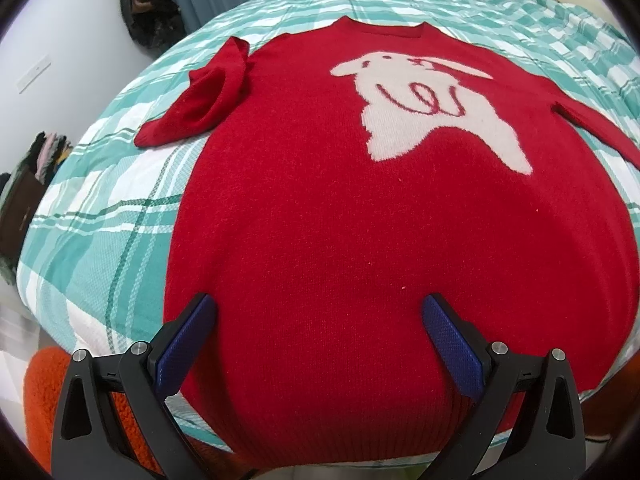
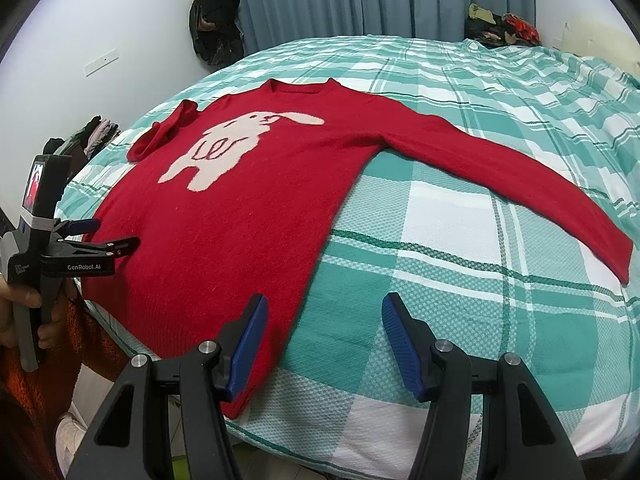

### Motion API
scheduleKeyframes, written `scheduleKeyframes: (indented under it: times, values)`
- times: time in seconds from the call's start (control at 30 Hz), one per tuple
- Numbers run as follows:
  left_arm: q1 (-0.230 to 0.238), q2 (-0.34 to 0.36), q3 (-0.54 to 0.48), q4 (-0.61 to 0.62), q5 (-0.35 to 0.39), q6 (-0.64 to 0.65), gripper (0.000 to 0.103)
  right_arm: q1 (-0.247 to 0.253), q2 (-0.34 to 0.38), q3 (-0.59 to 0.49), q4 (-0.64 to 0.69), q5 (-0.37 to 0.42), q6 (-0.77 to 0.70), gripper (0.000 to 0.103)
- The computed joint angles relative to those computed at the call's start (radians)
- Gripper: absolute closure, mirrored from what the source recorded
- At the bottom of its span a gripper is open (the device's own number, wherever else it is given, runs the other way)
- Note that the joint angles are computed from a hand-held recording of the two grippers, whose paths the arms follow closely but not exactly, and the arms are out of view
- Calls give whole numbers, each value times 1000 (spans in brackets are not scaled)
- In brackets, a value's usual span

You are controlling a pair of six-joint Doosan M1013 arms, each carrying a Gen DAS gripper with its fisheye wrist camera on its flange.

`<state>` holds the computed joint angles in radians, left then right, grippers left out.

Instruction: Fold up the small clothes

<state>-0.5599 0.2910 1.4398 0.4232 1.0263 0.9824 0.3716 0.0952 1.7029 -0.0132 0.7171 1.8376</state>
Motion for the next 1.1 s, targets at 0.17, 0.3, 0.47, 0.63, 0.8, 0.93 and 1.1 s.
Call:
scheduleKeyframes:
  times: [0.17, 0.3, 0.47, 0.63, 0.8, 0.93, 1.1]
  values:
    - [9, -1, -1, -27, -9, 33, 0, -1, -2, 0, -6, -5, 8, 44]
    - [13, 0, -12, -58, 14, 87, 0, -4, -11, 7, -9, -19, 19, 44]
    - [47, -39, -9, -115, -3, 191, 1, -8, -13, 10, -14, -14, 40, 44]
    - [129, -36, -42, -13, -38, 278, 2, -14, -10, 10, -10, -6, 49, 44]
    - [165, 43, -95, 178, -58, 466, 20, -16, 1, 2, 0, 9, 49, 44]
    - [169, 120, -143, 262, -85, 536, 11, -6, 14, -10, -30, 33, 69, 44]
    - [230, 170, -248, -47, -21, 628, 93, 1, 22, -20, -58, 56, 81, 44]
